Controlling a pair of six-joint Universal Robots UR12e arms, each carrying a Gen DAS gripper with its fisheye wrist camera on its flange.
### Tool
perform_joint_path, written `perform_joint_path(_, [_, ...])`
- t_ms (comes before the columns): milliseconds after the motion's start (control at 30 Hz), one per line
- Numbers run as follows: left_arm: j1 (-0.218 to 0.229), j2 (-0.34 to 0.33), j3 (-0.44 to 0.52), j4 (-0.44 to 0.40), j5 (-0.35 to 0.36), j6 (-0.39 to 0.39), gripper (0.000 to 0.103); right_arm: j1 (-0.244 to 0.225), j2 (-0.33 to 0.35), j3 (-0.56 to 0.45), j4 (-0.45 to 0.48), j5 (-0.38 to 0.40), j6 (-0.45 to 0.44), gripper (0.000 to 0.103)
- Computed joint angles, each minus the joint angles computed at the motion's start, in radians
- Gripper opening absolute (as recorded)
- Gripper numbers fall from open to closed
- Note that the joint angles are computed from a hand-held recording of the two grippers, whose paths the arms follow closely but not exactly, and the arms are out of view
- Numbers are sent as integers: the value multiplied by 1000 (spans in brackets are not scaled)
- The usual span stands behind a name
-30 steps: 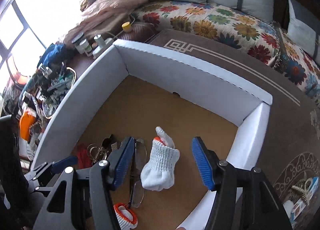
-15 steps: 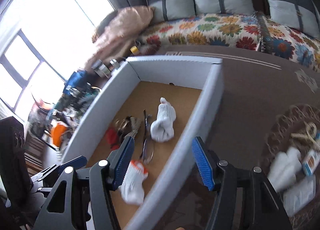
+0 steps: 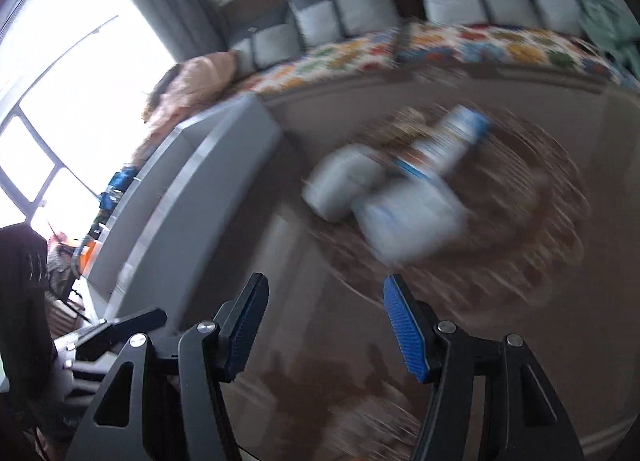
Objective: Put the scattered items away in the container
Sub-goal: 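Withdraw both open tools from the box back over the table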
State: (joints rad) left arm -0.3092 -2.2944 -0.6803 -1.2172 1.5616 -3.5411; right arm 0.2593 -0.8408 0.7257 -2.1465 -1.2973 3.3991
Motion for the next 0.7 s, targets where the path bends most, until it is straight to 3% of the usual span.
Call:
perform_joint_path(133, [-24,22,-95,127,32,8,95,-22,-89,187,-98,-36,-16,61])
perform_joint_path(267, [-35,55,-191,246,99,64,95,-31,-107,234,-131,-54,-18,61])
perform_joint_path(500, [-10,49,-197,244,50,-8,95,-18,-97,248,-159,-97,-17,61])
perform_joint_path(700, [-7,34,-180,236,38,-9,95,2,-116,305,-246,-179,-53,61])
